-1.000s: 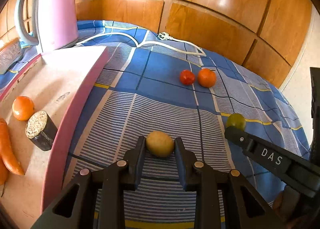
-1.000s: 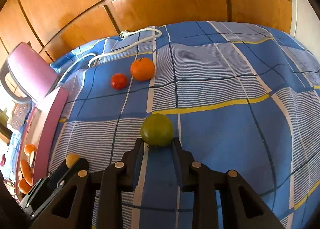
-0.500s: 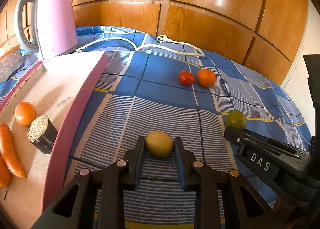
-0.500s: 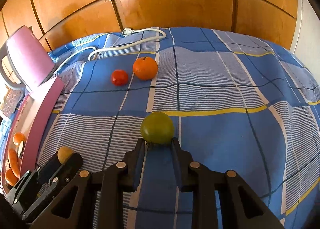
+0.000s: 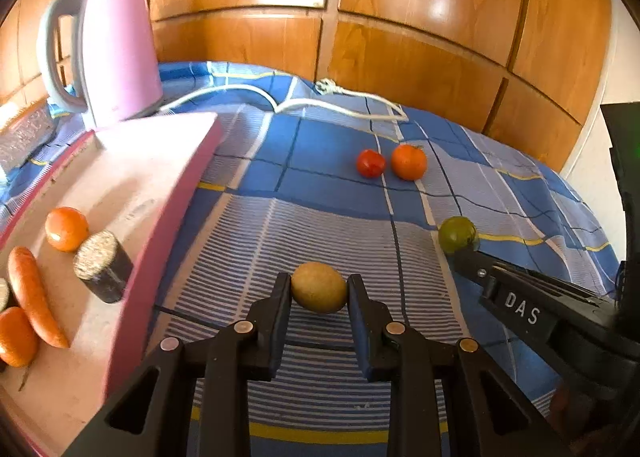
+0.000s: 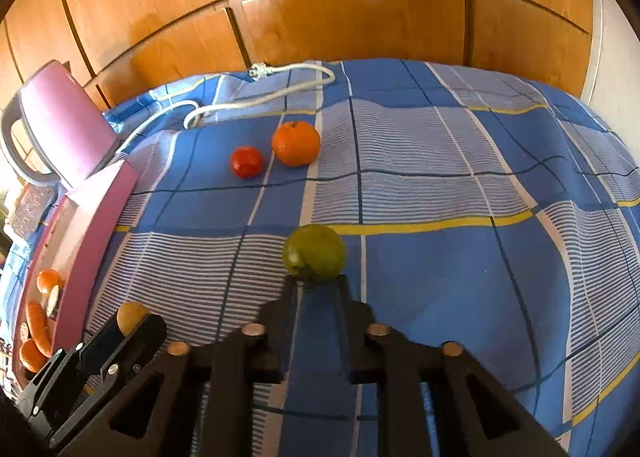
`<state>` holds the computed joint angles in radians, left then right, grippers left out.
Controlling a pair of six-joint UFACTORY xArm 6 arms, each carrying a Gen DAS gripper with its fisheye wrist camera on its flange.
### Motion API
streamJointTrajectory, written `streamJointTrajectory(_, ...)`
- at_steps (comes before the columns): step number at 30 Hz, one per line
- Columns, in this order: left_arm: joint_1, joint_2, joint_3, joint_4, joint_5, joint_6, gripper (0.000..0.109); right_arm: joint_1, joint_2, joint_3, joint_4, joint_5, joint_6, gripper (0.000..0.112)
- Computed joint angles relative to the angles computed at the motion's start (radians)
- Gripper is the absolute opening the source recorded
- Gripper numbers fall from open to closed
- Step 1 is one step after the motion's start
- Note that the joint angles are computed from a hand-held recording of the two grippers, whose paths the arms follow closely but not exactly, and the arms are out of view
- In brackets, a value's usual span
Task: Organize fruits
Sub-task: 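Lift the pale yellow fruit and green tomato off the bedspread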
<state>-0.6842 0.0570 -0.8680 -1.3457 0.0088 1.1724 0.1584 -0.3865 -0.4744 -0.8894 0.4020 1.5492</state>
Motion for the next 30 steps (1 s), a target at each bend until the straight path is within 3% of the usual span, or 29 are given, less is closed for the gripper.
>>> streamJointTrajectory(3, -0.003, -0.018, -0.012, -0.148, -0.005, 0.148, 0.028, 0.006, 0.006, -0.007, -0.013, -0.002, 0.003, 0.008)
streamJointTrajectory(5, -0.006, -0.02, -0.012, -0.159, -0.014, 0.165, 0.028, 0.005, 0.013, -0.009, -0.001, -0.008, -0.012, 0.008)
streamJointTrajectory(9, 0.001, -0.016, 0.005, -0.04, -0.008, 0.04, 0.028, -0.038, 0.013, 0.023, 0.072, -0.1, -0.052, 0.011)
streamJointTrajectory(11, 0.014, -0.011, 0.012, 0.044, 0.012, -0.055, 0.028, -0.074, 0.005, 0.055, 0.081, -0.195, -0.047, 0.027)
streamJointTrajectory(12, 0.016, -0.008, 0.015, 0.068, 0.016, -0.083, 0.028, -0.086, 0.004, 0.064, 0.085, -0.225, -0.044, 0.028)
streamJointTrajectory(15, 0.021, -0.001, 0.019, 0.133, 0.022, -0.152, 0.028, -0.084, 0.0, 0.056, 0.043, -0.205, 0.007, 0.035)
streamJointTrajectory(21, 0.022, 0.011, 0.015, 0.168, 0.024, -0.195, 0.028, -0.081, -0.024, 0.051, 0.006, -0.113, 0.075, 0.038)
streamJointTrajectory(23, 0.019, 0.015, 0.012, 0.171, 0.017, -0.194, 0.028, -0.09, -0.025, 0.046, -0.028, -0.099, 0.111, 0.046)
streamJointTrajectory(30, 0.01, 0.028, 0.004, 0.179, 0.0, -0.198, 0.028, -0.139, 0.049, -0.007, -0.152, -0.143, 0.177, 0.047)
